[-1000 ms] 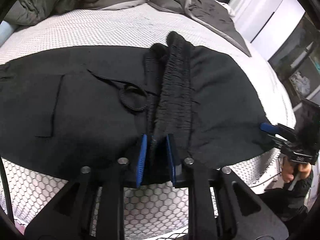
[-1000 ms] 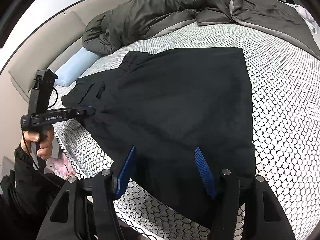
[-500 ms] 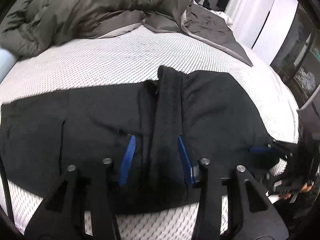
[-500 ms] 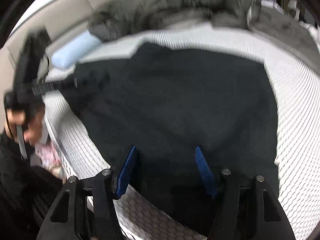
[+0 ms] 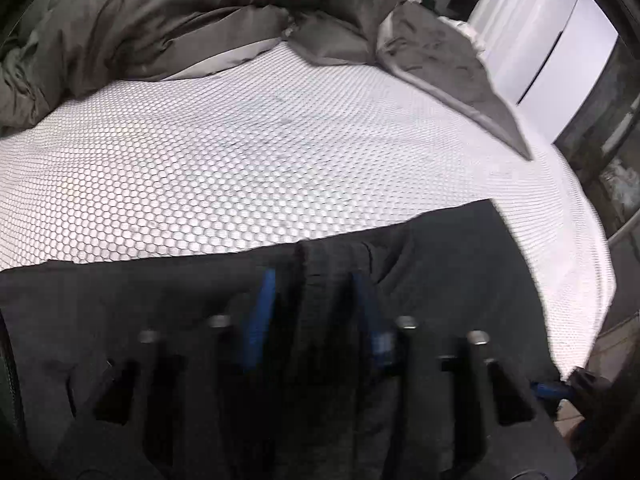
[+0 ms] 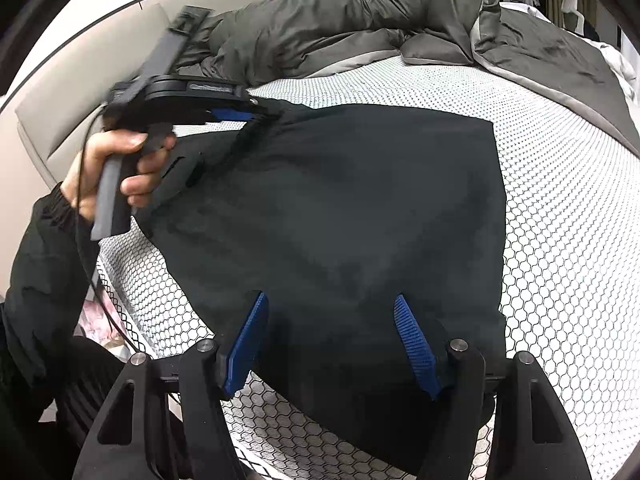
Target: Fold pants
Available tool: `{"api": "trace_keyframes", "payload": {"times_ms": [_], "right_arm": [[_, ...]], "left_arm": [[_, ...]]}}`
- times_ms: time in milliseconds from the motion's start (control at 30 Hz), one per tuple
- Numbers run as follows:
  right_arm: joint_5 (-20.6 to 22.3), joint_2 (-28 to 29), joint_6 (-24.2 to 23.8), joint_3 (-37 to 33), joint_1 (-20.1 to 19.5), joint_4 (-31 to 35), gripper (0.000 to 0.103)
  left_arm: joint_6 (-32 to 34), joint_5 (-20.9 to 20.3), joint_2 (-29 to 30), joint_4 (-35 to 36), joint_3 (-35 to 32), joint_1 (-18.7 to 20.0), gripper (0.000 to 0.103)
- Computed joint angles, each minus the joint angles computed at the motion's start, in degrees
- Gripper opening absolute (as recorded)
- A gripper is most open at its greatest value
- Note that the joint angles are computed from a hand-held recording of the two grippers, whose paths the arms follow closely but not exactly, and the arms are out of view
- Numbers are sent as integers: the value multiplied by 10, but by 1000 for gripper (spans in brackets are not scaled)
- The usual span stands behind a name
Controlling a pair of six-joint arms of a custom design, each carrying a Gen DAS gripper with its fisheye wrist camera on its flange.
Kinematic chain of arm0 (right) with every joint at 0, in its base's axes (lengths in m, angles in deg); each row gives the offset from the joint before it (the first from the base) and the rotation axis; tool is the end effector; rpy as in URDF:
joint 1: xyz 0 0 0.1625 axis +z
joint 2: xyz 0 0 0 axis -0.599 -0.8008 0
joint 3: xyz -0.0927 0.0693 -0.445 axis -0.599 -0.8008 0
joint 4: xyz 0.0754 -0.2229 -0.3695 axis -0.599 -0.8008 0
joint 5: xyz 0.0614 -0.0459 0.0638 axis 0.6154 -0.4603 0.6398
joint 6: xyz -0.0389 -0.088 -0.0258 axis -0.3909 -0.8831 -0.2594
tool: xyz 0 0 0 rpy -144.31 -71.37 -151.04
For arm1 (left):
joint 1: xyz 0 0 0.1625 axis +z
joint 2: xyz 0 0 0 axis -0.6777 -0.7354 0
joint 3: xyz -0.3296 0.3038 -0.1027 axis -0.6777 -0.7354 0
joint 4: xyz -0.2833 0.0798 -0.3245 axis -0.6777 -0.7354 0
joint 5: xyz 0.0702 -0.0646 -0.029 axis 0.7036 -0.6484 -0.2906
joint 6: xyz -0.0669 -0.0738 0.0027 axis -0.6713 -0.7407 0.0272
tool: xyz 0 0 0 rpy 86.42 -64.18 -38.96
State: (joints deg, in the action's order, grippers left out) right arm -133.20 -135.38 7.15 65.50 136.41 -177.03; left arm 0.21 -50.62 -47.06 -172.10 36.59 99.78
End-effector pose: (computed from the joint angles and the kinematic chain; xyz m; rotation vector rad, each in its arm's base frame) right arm 0.1994 -0.6163 0.2156 0.6161 -2.5576 0.5648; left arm -0.2809 -0.7922 0.1082 0.3888 2.5252 -0.7184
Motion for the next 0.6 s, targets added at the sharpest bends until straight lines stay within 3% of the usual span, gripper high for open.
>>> {"api": "trace_keyframes", "payload": {"times_ms": [100,167,300,433,600], "right_arm": [[4,-2,-6,3,-2,-4,67],[4,-1,-4,3,-3,-5,67],[1,0,7,2,-3,-16,67],[6,-2,11,3,-2,-35,67],[-4,6,24,-6,-2,-39,67]], "left_arm": [[-27,-9,2,5,-6,14,18],[-30,23,4,15,-6,15,18],[-54,37,-15,30,12,13,18],[-22,36,-55,-24,80,-3,18],[48,36,-87,-110,180,-46,42]]}}
